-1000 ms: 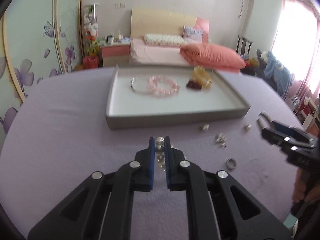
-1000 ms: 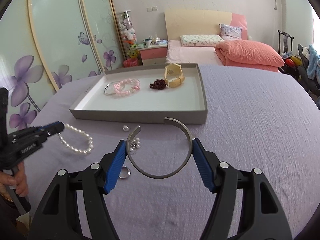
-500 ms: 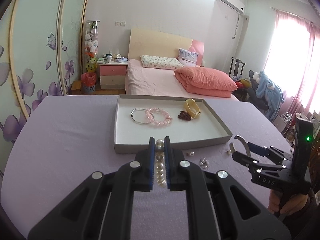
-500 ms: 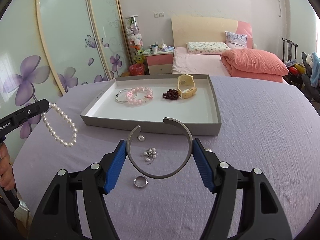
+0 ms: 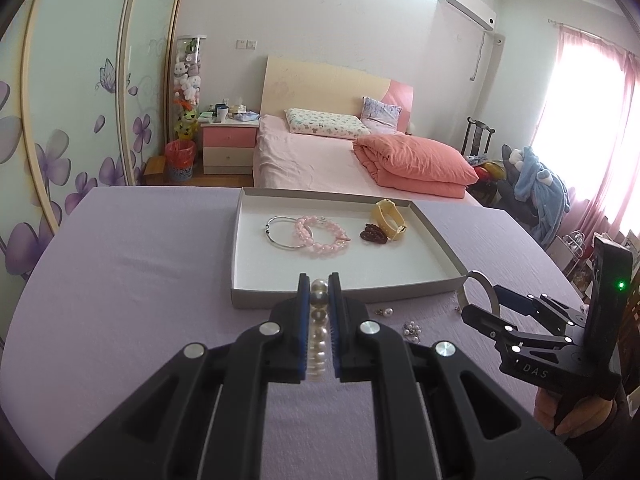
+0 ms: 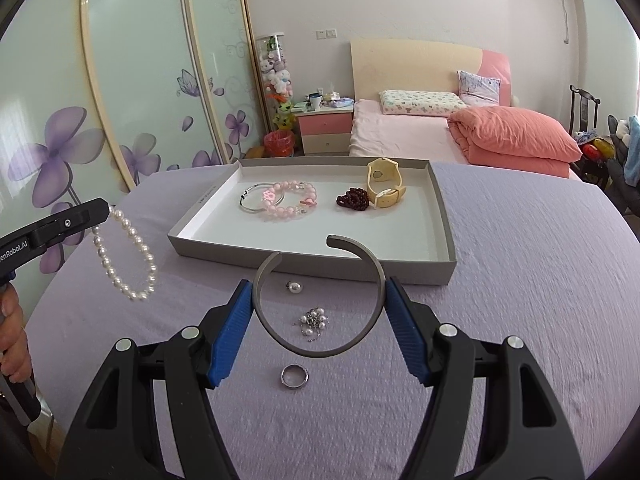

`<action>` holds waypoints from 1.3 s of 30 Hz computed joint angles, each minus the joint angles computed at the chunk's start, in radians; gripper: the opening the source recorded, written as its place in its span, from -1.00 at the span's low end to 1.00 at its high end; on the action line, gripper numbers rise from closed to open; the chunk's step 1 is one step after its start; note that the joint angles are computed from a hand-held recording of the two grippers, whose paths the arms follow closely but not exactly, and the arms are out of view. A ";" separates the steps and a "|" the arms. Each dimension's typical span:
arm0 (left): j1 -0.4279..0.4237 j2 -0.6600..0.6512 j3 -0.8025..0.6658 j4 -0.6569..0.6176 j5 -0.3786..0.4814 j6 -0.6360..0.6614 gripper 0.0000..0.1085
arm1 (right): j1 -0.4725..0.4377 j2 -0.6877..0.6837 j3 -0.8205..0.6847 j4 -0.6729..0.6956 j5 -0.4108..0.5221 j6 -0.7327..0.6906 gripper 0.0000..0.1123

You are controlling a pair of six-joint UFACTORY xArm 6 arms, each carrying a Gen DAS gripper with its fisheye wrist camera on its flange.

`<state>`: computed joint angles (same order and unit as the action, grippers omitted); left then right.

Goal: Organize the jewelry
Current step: 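Close the right tool on the grey cuff bangle while the left tool lifts the pearl bracelet, then carry cuff and pearl bracelet into the grey tray while both tools open to release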

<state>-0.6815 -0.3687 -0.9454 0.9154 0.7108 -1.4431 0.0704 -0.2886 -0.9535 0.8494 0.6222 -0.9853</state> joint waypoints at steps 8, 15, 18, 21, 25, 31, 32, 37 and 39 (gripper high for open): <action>0.041 0.034 -0.039 -0.017 -0.025 0.035 -0.83 | 0.021 0.099 -0.104 -0.025 -0.090 0.051 0.21; 0.117 0.127 -0.140 -0.040 -0.089 0.093 -0.83 | 0.039 0.272 -0.276 -0.082 -0.148 0.174 0.21; 0.154 0.198 -0.205 -0.051 -0.110 0.122 -0.83 | 0.042 0.355 -0.348 -0.143 -0.145 0.249 0.21; 0.189 0.267 -0.262 -0.099 -0.137 0.167 -0.83 | 0.044 0.422 -0.403 -0.218 -0.135 0.323 0.21; 0.225 0.360 -0.336 -0.155 -0.167 0.220 -0.83 | 0.044 0.505 -0.487 -0.317 -0.093 0.430 0.21; 0.259 0.470 -0.414 -0.215 -0.189 0.269 -0.83 | 0.049 0.584 -0.570 -0.402 -0.061 0.520 0.21; 0.265 0.483 -0.424 -0.223 -0.189 0.277 -0.83 | 0.049 0.597 -0.587 -0.414 -0.052 0.535 0.21; 0.277 0.529 -0.464 -0.235 -0.185 0.283 -0.83 | 0.060 0.626 -0.624 -0.452 -0.037 0.572 0.21; 0.279 0.539 -0.473 -0.236 -0.184 0.285 -0.83 | 0.061 0.639 -0.641 -0.463 -0.027 0.579 0.21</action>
